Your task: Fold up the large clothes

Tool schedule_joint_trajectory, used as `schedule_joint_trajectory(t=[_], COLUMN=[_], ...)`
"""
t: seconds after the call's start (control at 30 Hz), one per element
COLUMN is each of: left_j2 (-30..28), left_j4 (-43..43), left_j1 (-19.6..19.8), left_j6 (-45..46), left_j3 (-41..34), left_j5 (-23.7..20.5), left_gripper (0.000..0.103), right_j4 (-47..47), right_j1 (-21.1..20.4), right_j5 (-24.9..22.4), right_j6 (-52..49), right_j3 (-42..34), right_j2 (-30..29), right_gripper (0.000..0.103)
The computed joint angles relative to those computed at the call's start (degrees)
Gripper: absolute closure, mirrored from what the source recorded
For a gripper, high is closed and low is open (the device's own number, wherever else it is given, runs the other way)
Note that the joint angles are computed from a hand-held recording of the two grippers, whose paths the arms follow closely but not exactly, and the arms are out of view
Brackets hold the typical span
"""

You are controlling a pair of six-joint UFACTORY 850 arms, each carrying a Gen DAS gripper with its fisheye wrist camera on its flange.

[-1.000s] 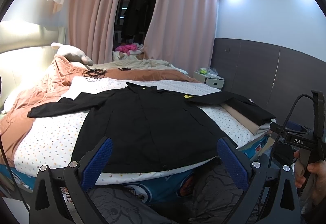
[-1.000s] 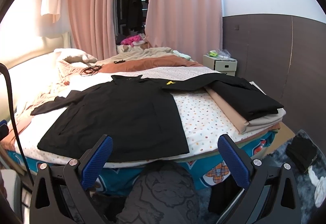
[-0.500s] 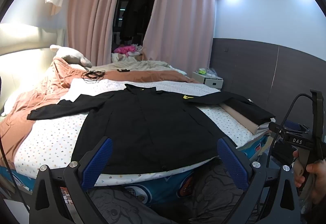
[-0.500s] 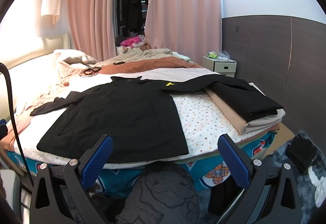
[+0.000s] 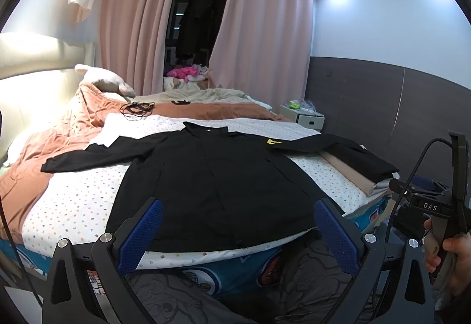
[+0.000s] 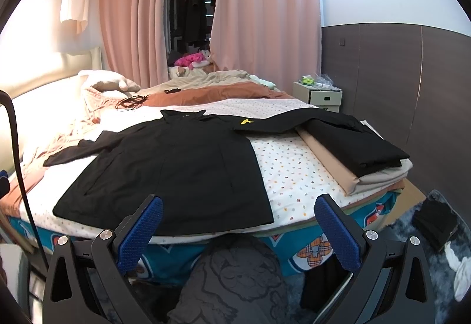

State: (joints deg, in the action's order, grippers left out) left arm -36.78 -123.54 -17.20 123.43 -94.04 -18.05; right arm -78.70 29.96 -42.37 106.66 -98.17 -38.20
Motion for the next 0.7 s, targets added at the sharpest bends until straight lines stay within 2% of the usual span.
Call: schedule_joint_trajectory(t=[0.47, 0.7], left_j2=[-0.7, -1.6], left_j4=[0.5, 3.0], left_j1=[0.3, 0.4], left_j6=[-0.9, -3.5], left_j3=[-0.5, -2.1], left_j5=[0.4, 1.9], left_gripper=[0.0, 0.0], right_j4=[0.1, 0.7], right_j1=[0.0, -0.6], right_j5=[0.3, 3.3], right_j6=[-0.4, -0.5], right_j3=[-1.0, -2.7], right_j2=[-1.0, -2.1], right_gripper=[0.0, 0.0])
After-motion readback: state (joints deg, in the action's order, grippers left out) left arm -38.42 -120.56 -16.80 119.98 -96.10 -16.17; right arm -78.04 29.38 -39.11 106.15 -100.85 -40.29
